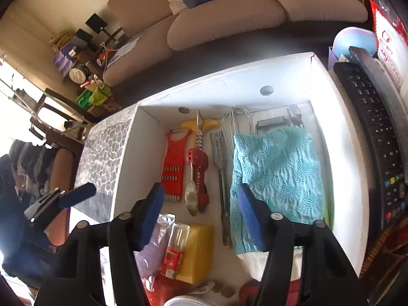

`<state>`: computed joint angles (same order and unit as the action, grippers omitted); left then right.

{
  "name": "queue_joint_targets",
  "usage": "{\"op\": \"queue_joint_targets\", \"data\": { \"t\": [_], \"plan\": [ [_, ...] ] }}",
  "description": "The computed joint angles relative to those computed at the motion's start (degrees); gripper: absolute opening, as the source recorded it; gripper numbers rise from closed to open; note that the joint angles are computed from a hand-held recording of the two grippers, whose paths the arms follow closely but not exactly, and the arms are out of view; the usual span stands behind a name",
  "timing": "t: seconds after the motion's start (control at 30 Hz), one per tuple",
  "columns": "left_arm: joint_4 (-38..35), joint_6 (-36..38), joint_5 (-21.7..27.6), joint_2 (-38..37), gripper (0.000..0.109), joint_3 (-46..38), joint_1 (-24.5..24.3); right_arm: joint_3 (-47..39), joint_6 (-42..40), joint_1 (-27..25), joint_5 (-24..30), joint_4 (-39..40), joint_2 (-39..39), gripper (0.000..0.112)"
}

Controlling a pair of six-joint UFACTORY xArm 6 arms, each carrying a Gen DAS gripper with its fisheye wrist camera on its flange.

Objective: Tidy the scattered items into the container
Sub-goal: 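Withdraw both tools from the box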

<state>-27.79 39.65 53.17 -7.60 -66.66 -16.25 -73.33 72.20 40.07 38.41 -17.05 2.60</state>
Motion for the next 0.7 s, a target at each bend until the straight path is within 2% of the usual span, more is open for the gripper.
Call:
{"op": "queue_joint_targets", "data": {
  "t": [0.03, 0.07, 0.13, 0.4, 0.53, 0.7],
  "plan": [
    [1.13, -0.44, -0.51, -1.12, 0.103, 1.38, -0.24, -1.23, 1.02, 1.15, 2.41, -2.02, 0.23, 0.088],
    [1.98, -0.88, -0.56, -2.10, 0.103, 2.55, -0.40, -2.11, 1.98, 2.21, 4.59, -3.94, 0.30, 0.095],
    [3.19, -1.52, -0.68, -4.20, 0.103, 4.86, -0.69, -3.94, 2.87, 4.23, 9.01, -6.22, 0.73, 0.103],
    [4.63, -3.83, 0.67, -12.72, 0.103, 10.45, -0.01, -6.74, 5.87, 10.13, 21.55, -11.30, -0.02, 0.103],
    [4.47, -5.07, 2.30, -17.07, 0.103, 12.75, 1.53, -6.28, 8.43, 13.14, 25.39, -12.80, -1.93, 0.103],
    [1.67, -4.46, 7.95, -25.19, 0.103, 16.50, 5.64, -8.04, 11.91, 18.82, 32.29, -15.85, -3.10, 0.103]
  ]
}}
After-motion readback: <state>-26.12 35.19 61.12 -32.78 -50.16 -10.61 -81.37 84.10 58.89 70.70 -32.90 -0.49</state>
